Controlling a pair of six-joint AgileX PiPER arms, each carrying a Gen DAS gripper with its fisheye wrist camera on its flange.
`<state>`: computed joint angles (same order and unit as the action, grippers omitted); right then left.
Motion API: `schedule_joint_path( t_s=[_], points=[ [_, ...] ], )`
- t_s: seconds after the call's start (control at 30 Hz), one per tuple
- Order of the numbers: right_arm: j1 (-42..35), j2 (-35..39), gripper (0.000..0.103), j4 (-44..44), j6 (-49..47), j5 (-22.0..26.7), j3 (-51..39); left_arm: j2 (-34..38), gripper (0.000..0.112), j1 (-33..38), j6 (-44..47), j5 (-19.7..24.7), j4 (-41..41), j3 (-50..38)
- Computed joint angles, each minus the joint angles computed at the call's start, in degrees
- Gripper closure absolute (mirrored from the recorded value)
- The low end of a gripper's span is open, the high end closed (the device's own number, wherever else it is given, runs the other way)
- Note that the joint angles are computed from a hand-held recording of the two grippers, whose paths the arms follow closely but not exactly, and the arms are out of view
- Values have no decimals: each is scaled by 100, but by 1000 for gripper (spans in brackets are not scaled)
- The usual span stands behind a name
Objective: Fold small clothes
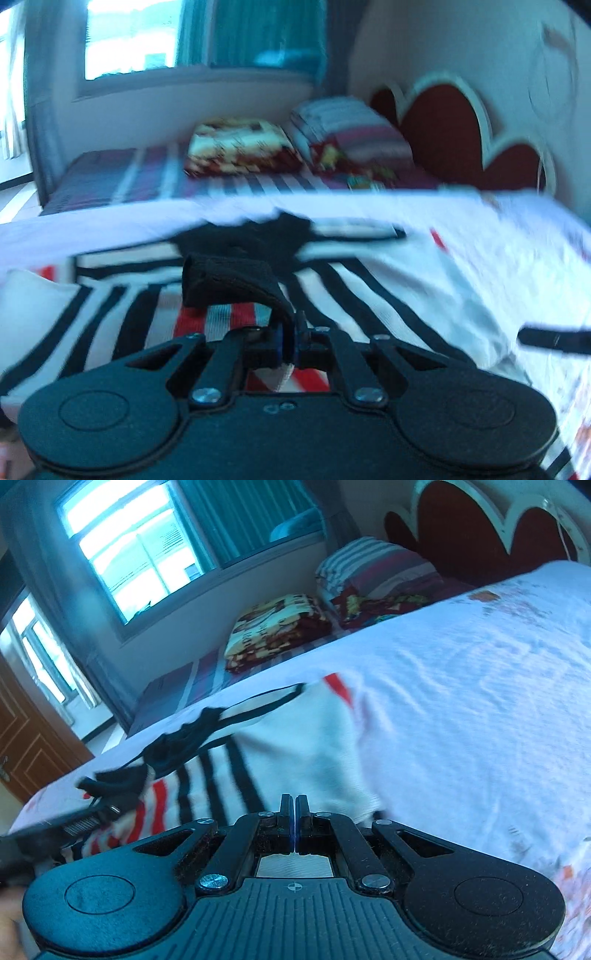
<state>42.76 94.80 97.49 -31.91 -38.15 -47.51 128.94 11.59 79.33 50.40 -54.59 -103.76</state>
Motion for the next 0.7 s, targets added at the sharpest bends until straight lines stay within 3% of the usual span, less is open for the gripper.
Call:
schedule_joint_path(
  t_s=[0.03,0.07,0.1,0.13,0.17,0.2,0.27,0.3,0.37,0.43,0.53,0.63,0.7],
  points=[
    [-78,-81,103,-96,110,47,118,-71,103,-125,140,-115,66,223],
    [-133,-126,103,-153,197,55,198,-162,91,-251,310,-283,91,478],
    [-180,-171,103,-142,200,47,256,-234,73,-376,513,-463,42,701],
    [-235,-207,103,-155,202,67,299,-333,61,-470,922,-590,-171,996],
    [-281,-251,103,-193,224,99,348,-424,39,-498,1393,-578,-451,1263],
    [-333,-294,103,-235,234,155,391,-546,36,-475,1937,-529,-793,1559],
    [-402,-325,103,-255,123,230,384,-850,39,-366,2887,-519,-1396,2119],
    [-442,-325,96,-393,176,305,385,-976,44,-214,3185,-438,-1603,2309],
    [-374,-214,8,-600,344,173,279,-1097,47,202,3253,-354,-1743,2428],
    [-285,-83,9,-1491,1014,76,271,-1114,49,732,3306,-447,-1906,2407],
    [-544,277,46,-2283,1475,788,-144,-947,54,1467,3929,-899,-2407,2283],
    [-670,827,49,-2376,1419,1175,-741,-386,61,1909,3012,-1167,-1620,1377],
    [-695,1138,49,-1907,979,1219,-1110,-60,63,2012,2548,-1241,-1151,854]
  ],
)
